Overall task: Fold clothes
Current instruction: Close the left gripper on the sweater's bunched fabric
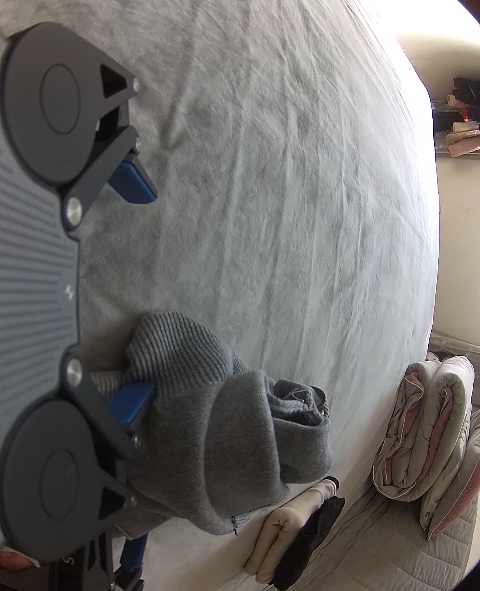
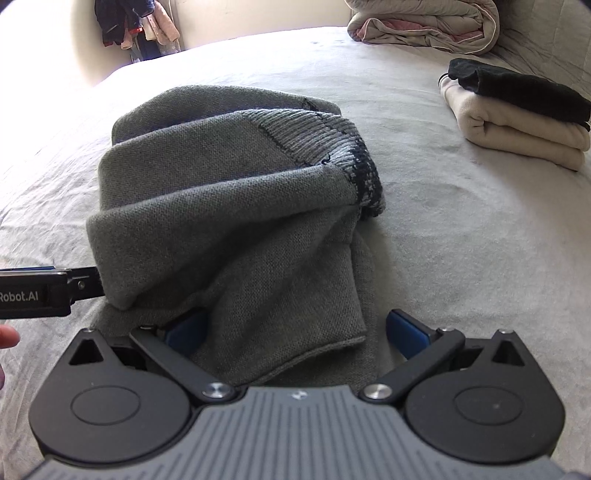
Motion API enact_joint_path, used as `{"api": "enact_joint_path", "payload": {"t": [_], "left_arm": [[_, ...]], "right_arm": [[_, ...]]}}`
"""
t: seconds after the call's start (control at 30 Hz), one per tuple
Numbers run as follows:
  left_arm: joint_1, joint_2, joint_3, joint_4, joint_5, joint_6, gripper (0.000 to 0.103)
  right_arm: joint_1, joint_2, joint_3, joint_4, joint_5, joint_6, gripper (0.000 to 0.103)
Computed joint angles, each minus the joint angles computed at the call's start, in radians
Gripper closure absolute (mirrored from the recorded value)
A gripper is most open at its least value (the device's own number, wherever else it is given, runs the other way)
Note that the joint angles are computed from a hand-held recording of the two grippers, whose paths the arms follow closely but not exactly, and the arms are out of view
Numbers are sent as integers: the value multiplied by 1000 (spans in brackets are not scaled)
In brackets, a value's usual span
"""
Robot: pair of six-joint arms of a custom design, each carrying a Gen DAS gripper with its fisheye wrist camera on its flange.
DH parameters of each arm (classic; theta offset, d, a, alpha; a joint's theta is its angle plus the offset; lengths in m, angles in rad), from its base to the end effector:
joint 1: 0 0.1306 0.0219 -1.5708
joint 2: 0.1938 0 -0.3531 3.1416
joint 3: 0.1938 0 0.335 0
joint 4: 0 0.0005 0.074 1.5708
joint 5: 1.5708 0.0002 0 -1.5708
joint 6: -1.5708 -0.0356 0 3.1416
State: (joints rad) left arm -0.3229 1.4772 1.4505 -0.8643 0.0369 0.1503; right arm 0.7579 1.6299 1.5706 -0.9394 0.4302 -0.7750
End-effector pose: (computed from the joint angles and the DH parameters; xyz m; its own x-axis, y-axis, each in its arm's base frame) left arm 0.4364 -0.1480 0.3876 -0.7800 0.1032 -0.6172 0.2249 0.9667 -0.1225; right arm 0.3752 0.3340 0.3631 -0.7587 0.1576 -0.6321 0.0981 0.9869 0.1283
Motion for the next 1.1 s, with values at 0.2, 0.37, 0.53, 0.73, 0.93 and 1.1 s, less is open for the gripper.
{"api": "enact_joint_path", "payload": {"t": [0.2, 0.37, 0.53, 0.73, 0.93, 1.1], "left_arm": [[23, -3, 53, -45, 34, 28, 0], [44, 33, 265, -137, -51, 33, 0], [56, 109, 616, -267, -119, 25, 0], [62, 228, 971, -391, -158, 36, 0], [50, 245, 914, -486, -51, 41, 0], [18, 208, 649, -392, 84, 64, 5]], "right_arm": [[1, 17, 65, -83, -8, -5, 0], [-13, -3, 59, -91, -21, 9, 0], [-29, -52, 24, -61, -42, -29, 0], [-45, -119, -30, 19, -62, -77, 0], [-56, -144, -45, 42, -74, -81, 0], [-59, -158, -55, 60, -60, -75, 1]]}}
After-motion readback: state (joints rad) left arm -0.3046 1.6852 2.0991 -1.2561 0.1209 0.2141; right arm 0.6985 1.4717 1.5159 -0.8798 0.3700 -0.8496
